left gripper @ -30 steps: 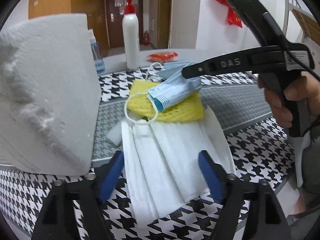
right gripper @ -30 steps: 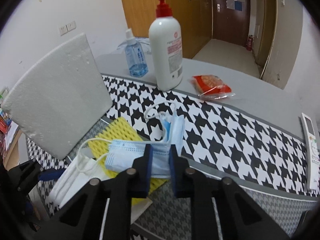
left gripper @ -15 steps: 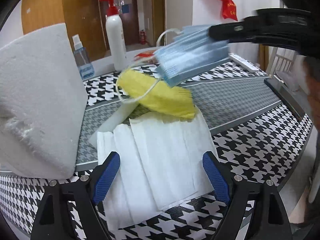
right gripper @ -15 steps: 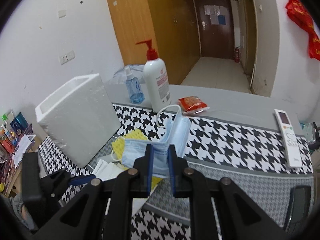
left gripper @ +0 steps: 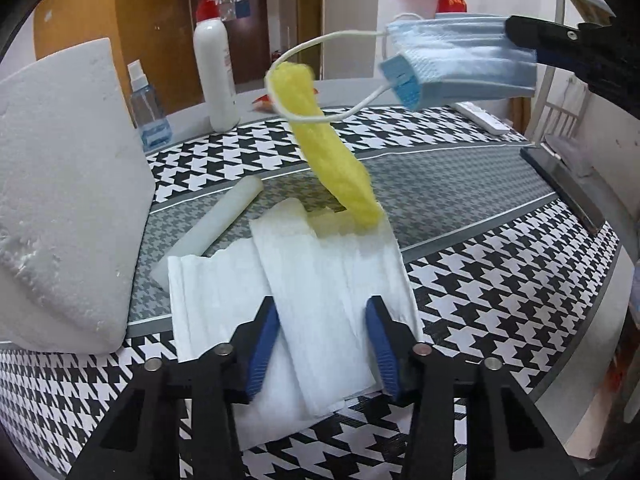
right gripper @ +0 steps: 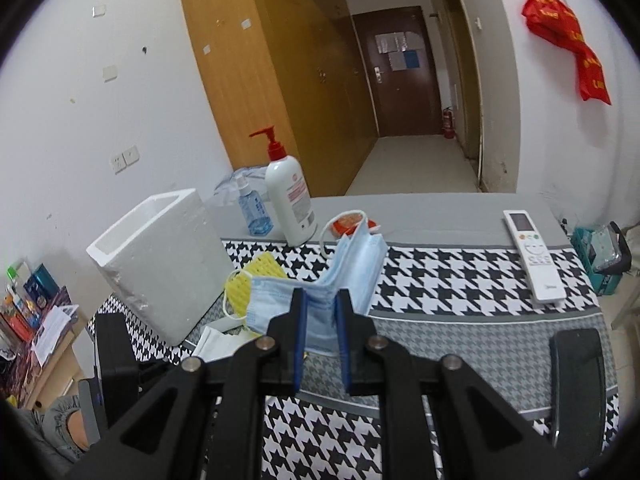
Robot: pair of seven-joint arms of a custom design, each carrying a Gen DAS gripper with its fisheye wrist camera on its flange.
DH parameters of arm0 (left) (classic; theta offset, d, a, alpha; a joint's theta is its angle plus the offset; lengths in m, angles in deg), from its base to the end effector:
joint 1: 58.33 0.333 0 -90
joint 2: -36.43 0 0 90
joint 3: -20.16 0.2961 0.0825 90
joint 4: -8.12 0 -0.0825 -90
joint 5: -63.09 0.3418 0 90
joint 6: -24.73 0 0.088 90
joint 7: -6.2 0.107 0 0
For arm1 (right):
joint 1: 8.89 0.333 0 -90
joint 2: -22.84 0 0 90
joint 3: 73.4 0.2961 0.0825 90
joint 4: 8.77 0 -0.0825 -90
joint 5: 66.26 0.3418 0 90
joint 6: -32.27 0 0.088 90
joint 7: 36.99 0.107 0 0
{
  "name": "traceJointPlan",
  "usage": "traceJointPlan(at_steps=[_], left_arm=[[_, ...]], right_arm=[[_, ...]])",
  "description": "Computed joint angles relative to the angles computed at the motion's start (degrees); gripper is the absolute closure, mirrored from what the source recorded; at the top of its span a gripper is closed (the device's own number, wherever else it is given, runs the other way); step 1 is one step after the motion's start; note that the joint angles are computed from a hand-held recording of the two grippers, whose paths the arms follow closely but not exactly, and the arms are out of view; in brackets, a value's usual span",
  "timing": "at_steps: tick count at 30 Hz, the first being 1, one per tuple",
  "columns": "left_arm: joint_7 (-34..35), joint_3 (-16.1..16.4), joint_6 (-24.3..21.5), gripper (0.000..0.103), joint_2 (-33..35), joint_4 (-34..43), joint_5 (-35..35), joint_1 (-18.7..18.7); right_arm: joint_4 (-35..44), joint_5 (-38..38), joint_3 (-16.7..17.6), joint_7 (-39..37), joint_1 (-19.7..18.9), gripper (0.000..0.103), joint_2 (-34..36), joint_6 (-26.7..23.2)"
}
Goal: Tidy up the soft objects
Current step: 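Lift the white cloth with the left gripper while the right gripper lifts the blue mask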
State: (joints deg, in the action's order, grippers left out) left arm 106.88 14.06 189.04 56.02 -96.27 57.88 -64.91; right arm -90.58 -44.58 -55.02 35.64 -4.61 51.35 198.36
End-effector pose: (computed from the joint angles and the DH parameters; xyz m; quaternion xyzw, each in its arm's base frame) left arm 0.6296 -0.1286 0.4378 -0.5528 0.7575 -0.2773 0.2090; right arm 0.6694 0.1951 0.5306 -0.6884 0.5298 -0.1748 0.4636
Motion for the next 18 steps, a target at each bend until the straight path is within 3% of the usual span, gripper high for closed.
traceJointPlan(at_steps=[2,5,7,10,18], left_arm=[[-0.6,0.4,0.4,0.079,0.3,0.2,0.5,-0.3],[-1.1,0.8,0.5,0.094,0.6,0.8,1.0,-0.5],[1.1,-0.9,0.6,0.096,0.6,0.8,-0.9,1.0],[1.7,-0.6,2.9,0.097,-0.2,-0.4,-1.0,0.8],[4.6,-1.1,6.6,0.096,-3.2,-3.3,-3.0,1.5]], right_arm=[[-1.1,2.3,2.0,-1.8,-1.7,0.086,-0.8,0.8],[-2.0,5.0,3.3,-3.6,-2.9,0.086,-1.7,1.7],[-2.8,7.8,5.2,-6.0,-4.5,0.086,-2.5,2.6],[-3.1,11.8,7.1,-9.2,-5.9,0.086,-3.3,3.5],[-2.8,16.4,6.6,-13.3,-4.9,0.086,-4.1,4.8]])
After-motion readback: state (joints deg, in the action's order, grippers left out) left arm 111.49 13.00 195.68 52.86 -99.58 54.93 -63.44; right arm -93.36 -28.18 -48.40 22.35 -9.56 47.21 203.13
